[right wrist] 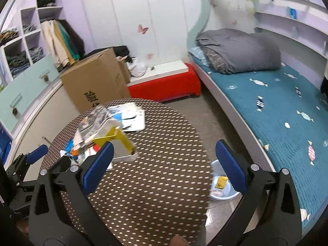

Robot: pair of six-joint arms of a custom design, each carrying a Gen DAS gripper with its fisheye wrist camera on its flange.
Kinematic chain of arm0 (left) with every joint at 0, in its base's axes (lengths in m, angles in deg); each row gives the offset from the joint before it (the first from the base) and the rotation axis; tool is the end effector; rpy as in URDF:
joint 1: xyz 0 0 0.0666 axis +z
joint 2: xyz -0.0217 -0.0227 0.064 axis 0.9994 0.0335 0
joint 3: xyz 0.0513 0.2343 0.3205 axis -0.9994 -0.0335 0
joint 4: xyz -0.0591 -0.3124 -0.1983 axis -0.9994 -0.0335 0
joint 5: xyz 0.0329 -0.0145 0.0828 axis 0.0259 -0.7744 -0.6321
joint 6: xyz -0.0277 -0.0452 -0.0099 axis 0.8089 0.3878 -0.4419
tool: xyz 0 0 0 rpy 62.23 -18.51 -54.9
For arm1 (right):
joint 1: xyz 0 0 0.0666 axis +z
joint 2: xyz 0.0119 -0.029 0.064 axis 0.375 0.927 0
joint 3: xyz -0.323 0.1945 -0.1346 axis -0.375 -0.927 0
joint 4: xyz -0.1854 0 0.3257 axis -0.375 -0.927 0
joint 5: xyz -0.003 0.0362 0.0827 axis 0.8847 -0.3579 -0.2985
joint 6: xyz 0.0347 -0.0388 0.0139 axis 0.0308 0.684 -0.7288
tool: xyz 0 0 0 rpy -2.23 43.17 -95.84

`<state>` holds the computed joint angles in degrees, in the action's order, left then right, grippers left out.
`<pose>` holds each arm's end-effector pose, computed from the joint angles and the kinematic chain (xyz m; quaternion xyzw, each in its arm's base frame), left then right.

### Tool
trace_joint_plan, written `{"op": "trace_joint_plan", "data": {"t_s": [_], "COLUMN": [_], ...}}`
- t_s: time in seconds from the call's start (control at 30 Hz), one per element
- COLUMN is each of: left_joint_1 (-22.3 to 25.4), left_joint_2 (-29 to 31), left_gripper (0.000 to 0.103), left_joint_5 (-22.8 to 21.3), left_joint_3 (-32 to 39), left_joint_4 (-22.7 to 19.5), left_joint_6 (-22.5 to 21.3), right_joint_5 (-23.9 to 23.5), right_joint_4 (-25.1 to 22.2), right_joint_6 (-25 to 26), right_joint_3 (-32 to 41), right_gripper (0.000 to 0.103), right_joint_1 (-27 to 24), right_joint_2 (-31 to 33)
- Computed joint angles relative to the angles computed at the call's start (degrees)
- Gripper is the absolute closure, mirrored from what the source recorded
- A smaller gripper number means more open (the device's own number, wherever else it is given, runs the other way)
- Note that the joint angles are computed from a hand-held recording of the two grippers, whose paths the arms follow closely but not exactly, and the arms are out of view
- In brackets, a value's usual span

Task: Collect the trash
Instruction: 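Grasp the white printed wrapper with the left tool while the right tool grasps the yellow box, then carry both items to the wastebasket and release them inside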

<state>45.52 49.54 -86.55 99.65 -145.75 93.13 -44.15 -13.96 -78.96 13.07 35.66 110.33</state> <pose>0.4099 -0.3519 0.5525 0.0130 0.8950 -0.0085 0.4458 0.4421 0.1094 0.5874 -0.0244 0.9003 0.1279 0.4153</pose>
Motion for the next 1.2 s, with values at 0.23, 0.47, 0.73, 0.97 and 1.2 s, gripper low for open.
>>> {"op": "trace_joint_plan", "data": {"t_s": [0.23, 0.47, 0.73, 0.97, 1.2], "left_joint_1": [3.4, 7.0, 10.47, 12.43, 12.06], "left_joint_2": [-7.01, -10.12, -6.6, -5.95, -7.84], "left_gripper": [0.011, 0.011, 0.02, 0.053, 0.059], "left_joint_5": [-0.8, 0.14, 5.39, 11.69, 12.96], "left_joint_3": [-10.37, -15.71, -16.64, -17.21, -18.89], "left_joint_4": [-0.69, -0.39, -0.99, -0.04, 0.35], "left_joint_6": [2.79, 2.62, -2.44, -4.12, 1.07], "right_joint_5": [-0.34, -0.09, -1.38, -1.96, -6.86], "right_joint_4": [-0.58, -0.66, 0.25, 2.26, 4.48], "right_joint_6": [1.16, 1.92, 3.7, 4.02, 2.56], "right_joint_3": [0.41, 1.51, 4.08, 6.05, 3.96], "right_gripper": [0.006, 0.006, 0.006, 0.023, 0.05], "right_joint_1": [3.59, 6.05, 7.76, 8.66, 6.56], "right_joint_2": [2.27, 5.11, 10.42, 14.58, 12.67]}}
